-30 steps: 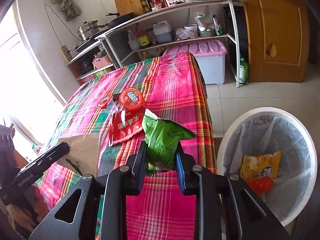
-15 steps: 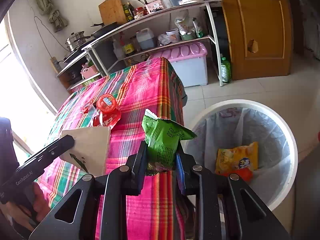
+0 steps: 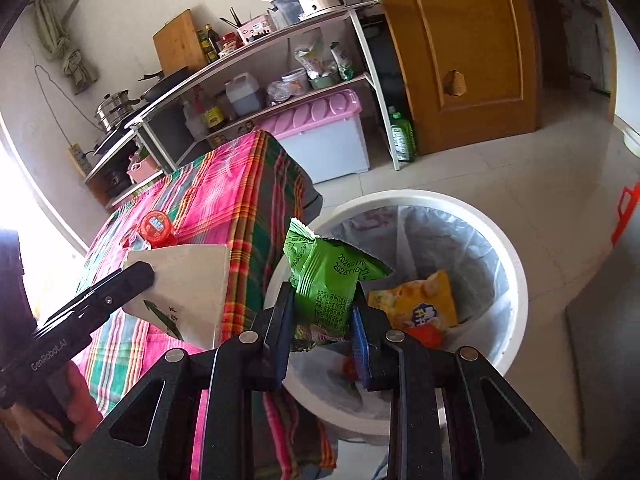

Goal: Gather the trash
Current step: 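Carry the white cup and green snack bag over the trash bin, then open both tools to drop the cup and bag into the bin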

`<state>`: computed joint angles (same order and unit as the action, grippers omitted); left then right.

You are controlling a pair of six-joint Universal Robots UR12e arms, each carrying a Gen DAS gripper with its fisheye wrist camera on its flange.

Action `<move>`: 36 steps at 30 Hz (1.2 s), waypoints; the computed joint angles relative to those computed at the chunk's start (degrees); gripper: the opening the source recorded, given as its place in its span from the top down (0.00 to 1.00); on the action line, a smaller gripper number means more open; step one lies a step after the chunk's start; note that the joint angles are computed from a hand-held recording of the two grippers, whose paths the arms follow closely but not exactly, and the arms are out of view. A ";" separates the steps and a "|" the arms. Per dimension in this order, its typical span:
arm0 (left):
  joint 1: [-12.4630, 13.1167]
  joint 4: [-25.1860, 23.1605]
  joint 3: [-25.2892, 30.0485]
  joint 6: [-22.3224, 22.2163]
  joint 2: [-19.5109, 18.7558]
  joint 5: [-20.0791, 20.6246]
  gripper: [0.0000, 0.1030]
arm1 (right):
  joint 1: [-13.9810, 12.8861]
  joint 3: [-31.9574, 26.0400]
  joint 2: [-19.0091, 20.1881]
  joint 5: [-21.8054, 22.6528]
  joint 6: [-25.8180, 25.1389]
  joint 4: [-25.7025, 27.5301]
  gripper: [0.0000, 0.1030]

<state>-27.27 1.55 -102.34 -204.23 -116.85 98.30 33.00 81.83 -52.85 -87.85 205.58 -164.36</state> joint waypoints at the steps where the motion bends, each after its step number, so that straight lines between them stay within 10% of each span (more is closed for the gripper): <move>1: -0.10 -0.32 0.42 0.16 -0.27 -0.27 0.58 | -0.08 0.24 -0.11 -0.19 0.21 -0.03 0.74; 36: -0.63 -8.73 7.73 -0.62 -5.57 -7.18 0.56 | -2.19 1.97 -0.34 -1.27 3.82 4.17 0.57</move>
